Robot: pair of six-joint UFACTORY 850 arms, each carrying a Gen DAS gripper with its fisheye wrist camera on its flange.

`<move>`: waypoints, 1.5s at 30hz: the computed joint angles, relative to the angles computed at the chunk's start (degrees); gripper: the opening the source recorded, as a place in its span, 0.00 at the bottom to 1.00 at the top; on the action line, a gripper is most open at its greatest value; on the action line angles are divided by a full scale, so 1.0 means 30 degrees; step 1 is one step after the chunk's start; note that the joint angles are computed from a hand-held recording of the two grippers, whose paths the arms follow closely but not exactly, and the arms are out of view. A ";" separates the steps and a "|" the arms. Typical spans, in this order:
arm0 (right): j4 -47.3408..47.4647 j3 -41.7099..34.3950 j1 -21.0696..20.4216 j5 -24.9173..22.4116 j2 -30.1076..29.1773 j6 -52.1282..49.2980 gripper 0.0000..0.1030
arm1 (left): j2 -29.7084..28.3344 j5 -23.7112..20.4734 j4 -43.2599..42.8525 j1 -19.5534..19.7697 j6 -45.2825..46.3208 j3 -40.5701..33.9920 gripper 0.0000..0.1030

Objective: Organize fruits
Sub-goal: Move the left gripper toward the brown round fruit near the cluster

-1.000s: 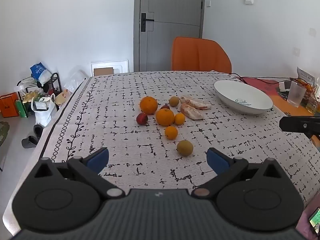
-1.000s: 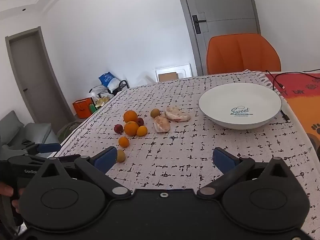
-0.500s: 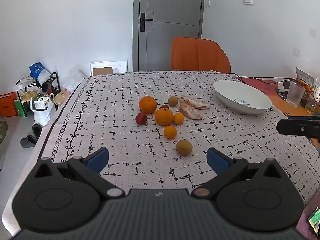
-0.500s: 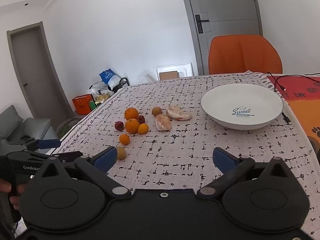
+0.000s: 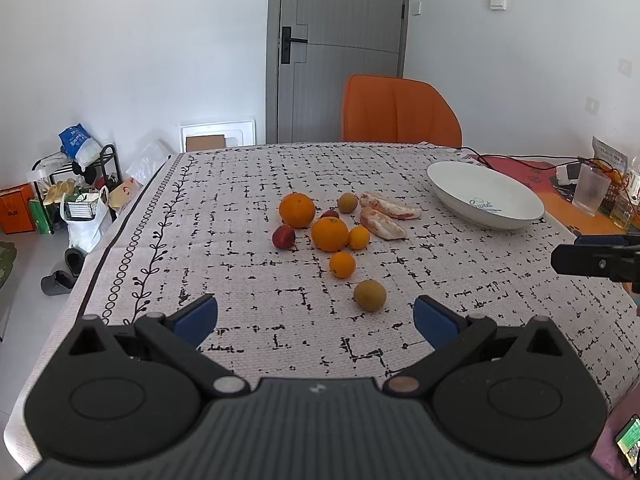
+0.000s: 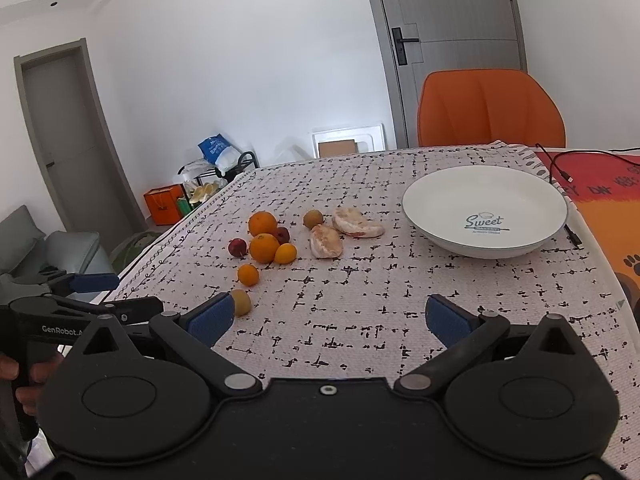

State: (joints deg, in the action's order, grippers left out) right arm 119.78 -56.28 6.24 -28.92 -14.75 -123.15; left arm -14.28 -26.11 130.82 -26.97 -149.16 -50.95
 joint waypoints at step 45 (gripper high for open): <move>-0.0314 0.0012 0.0222 0.0079 -0.0080 -0.0506 1.00 | 0.0235 -0.0034 0.2390 0.0322 -0.2126 0.0455 1.00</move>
State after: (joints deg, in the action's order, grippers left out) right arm 118.84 -56.24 6.91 -28.68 -15.00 -124.67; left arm -13.57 -26.21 137.99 -26.01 -155.54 -49.58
